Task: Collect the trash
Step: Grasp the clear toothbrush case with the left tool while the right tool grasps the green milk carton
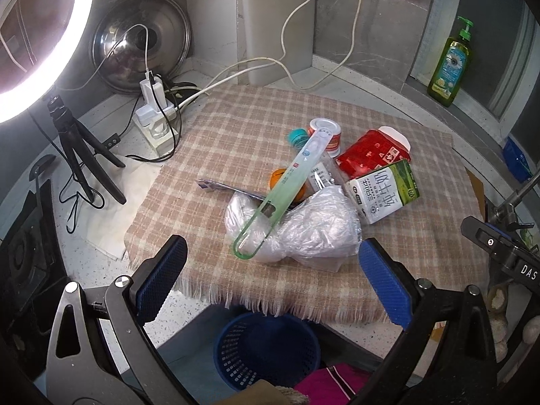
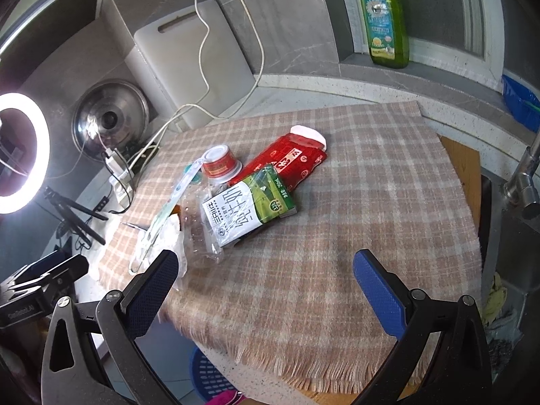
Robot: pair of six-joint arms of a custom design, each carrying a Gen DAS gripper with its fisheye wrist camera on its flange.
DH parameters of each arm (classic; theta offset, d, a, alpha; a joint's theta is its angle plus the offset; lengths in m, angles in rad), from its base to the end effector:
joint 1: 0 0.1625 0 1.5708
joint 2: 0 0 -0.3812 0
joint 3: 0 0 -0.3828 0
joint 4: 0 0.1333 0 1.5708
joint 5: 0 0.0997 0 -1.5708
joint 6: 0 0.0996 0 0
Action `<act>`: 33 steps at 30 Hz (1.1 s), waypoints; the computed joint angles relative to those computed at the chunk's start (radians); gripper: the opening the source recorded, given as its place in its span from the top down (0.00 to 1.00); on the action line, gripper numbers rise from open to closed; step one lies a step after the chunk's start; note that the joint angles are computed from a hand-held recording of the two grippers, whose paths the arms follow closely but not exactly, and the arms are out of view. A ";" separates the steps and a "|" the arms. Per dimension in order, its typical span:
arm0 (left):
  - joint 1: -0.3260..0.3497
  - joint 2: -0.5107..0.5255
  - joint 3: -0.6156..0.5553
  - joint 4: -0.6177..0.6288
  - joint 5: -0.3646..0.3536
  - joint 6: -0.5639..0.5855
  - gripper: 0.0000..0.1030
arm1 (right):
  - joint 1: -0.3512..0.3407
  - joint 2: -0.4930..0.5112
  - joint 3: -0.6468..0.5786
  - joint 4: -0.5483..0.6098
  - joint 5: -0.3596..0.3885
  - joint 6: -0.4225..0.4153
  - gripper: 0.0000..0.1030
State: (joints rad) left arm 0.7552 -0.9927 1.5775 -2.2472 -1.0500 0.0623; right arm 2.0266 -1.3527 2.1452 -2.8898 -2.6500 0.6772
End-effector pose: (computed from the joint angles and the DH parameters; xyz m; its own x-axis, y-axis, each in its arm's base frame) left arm -0.3368 -0.5682 0.1935 -0.5813 0.6417 -0.5002 0.7628 0.6439 -0.0604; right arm 0.2438 -0.3940 0.2715 -0.7208 0.6345 0.2791 0.0912 0.4859 -0.8692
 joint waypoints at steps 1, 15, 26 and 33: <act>0.006 0.007 -0.010 0.006 0.001 0.000 0.00 | -0.010 -0.009 0.001 0.006 0.028 -0.006 0.01; 0.063 0.152 -0.164 0.123 -0.002 0.020 0.22 | -0.170 -0.003 -0.027 -0.053 0.251 0.016 0.01; 0.096 0.269 -0.314 0.223 -0.038 0.009 0.36 | -0.249 0.037 -0.110 0.025 0.295 0.154 0.01; 0.096 0.329 -0.381 0.260 -0.045 0.044 0.36 | -0.296 0.066 -0.163 0.081 0.336 0.241 0.01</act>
State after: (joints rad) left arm 0.8511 -0.6642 1.1964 -1.9870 -1.0946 0.1062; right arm 1.7310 -1.2865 1.9821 -2.8091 -2.3137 0.9179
